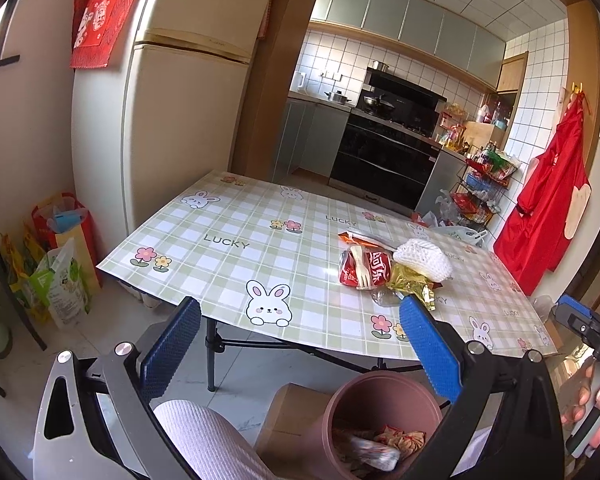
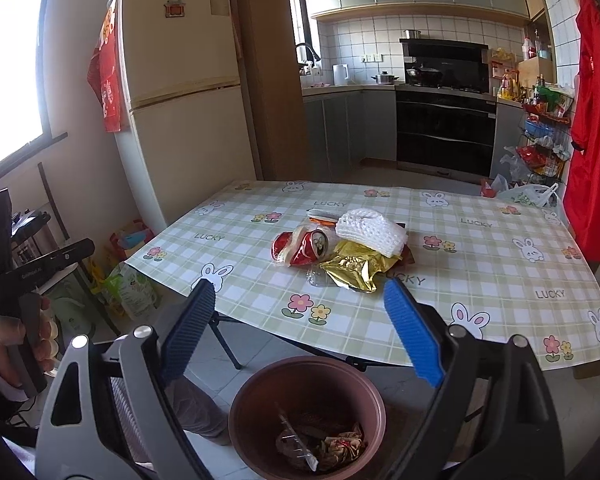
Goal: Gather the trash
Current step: 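Reach the left gripper to the white plastic fork and grasp it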
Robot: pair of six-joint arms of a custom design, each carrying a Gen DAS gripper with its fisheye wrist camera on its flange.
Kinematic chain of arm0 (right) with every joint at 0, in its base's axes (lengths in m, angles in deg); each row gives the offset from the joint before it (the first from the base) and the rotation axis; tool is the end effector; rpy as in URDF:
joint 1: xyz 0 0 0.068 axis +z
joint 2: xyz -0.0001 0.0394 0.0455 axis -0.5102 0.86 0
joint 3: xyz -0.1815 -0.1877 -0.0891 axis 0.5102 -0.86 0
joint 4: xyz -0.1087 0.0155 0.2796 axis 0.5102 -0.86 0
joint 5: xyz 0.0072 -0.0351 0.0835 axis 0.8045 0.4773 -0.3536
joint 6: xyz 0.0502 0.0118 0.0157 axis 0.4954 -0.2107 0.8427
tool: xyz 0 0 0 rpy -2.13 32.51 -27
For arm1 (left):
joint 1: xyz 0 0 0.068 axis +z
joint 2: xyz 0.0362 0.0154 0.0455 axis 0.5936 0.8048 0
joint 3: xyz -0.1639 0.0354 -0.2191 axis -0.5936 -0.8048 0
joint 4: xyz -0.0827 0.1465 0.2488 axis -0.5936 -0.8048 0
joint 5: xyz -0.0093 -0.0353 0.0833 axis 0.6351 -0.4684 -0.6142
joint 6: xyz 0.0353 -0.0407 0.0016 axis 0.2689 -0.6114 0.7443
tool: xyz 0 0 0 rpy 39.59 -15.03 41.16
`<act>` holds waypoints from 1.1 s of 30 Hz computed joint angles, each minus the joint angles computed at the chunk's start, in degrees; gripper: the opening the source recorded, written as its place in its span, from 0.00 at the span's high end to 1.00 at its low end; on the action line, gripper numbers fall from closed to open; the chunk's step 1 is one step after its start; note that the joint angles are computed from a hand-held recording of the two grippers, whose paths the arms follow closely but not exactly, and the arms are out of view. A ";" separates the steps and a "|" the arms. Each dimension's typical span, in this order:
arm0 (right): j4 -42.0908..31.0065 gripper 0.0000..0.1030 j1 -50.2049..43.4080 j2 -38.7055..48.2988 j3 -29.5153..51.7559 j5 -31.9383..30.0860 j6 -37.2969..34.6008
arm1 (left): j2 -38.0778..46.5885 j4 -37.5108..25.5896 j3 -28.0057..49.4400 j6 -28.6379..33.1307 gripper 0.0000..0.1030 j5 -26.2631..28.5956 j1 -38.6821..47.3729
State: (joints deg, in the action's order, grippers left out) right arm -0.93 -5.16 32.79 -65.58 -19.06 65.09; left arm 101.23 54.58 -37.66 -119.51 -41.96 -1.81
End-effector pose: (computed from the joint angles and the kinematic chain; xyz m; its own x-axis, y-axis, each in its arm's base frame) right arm 0.1315 0.0583 0.1643 -0.5149 -0.0018 -0.8573 -0.2288 0.9640 0.1354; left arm 0.1691 -0.1159 0.1627 -0.5207 -0.1739 -0.8358 0.0668 0.9677 -0.2430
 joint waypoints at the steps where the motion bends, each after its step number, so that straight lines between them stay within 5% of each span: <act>1: -0.11 0.16 -0.29 -0.16 -0.08 -0.13 -0.05 | 0.28 0.22 0.05 -0.01 0.05 0.43 0.18; 11: 0.74 0.14 -7.39 0.18 -0.91 -3.76 -2.46 | 7.68 4.87 3.21 2.63 0.06 6.71 3.05; 24: 17.95 0.13 -26.78 18.53 -3.36 -18.41 -7.10 | 41.33 16.03 22.11 9.09 0.06 16.18 2.92; 33: 41.64 0.14 -33.97 51.54 0.86 -24.01 -8.05 | 66.89 12.81 43.27 10.84 0.49 24.88 5.57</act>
State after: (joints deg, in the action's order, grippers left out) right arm 40.71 -39.13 84.32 -64.72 -43.07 57.04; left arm 168.12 67.39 5.60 -108.66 -17.08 3.76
